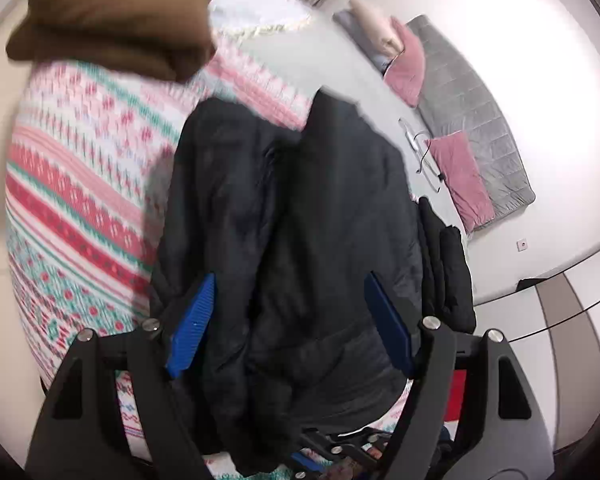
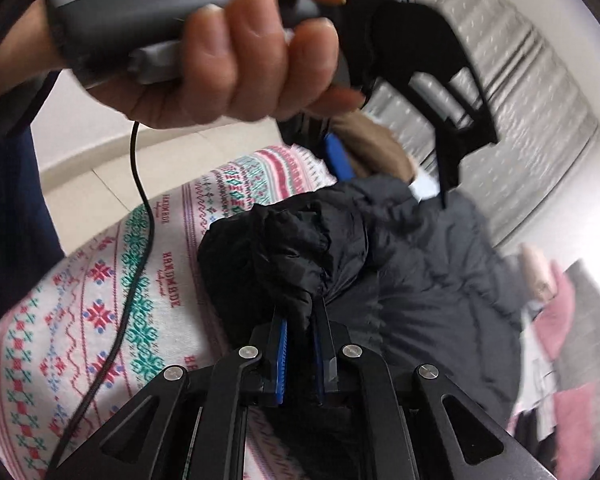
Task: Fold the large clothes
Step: 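Lower the gathered black jacket onto the blanket with both tools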
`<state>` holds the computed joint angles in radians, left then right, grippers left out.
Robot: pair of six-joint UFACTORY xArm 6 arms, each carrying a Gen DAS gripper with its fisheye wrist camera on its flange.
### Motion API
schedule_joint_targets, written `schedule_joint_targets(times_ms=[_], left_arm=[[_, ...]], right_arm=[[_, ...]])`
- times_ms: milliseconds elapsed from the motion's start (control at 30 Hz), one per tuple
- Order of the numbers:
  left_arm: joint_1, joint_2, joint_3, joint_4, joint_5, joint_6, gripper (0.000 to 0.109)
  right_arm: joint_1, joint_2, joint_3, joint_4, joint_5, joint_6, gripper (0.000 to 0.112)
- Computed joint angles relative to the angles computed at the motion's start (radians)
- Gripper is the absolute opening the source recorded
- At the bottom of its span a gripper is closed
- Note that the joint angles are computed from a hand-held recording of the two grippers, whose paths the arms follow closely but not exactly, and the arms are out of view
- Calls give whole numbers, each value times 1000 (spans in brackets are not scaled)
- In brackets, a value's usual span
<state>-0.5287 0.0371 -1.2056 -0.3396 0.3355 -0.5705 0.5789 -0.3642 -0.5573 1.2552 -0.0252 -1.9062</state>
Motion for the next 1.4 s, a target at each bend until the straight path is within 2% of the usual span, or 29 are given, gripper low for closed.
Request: schedule_joint_targets(times_ms=[67,133,200,267,367,433,500,533,600,667,767,800,867,967,1067,1167,1400], left_arm=[[-3,3,-15,57,-10,-9,76],[-10,10,-43,187,-9,-67,76],[-18,31,-86,305,12,-102,76],[-30,78,-151,350,45,-83,76],[-41,161,-253,350,140,-44,76],[-37,242,-357,386,271,-74,70],[-25,290,-405,381,356,-87,67],[-18,296,-406,350,353,-79,67],[-6,298,-398,316,340,-76,66],[-6,304,-408,338,356,-84,62],[-13,308,-415,384,385,-101,61],[-23,291,-392,397,383,-114,60],[-27,288,-383,410,386,-118,60],[-29,283,-367,421,379,-125,60],[-31,283,-362,439,381,-138,60],[-38,294,-380,489,418,-166,59],[-54,306,-397,552,447,-201,59]], right_arm=[[-16,-2,8,-39,28,50,10],[-23,4,3,-45,41,60,10],[-40,9,1,-95,67,118,11],[-71,16,-6,-158,115,187,11],[-112,28,-26,-214,183,261,12],[-149,52,-61,-243,241,299,15],[-188,57,-85,-285,302,342,18],[-210,59,-99,-307,338,361,18],[-264,64,-136,-356,439,399,21],[-342,56,-187,-402,606,436,25],[-474,67,-286,-380,852,432,25],[-522,82,-326,-351,912,430,25],[-600,140,-416,-302,973,474,25],[-659,253,-538,-289,962,611,25],[-653,383,-640,-391,894,808,25],[-632,490,-716,-504,912,957,22],[-591,554,-786,-608,916,1068,22]])
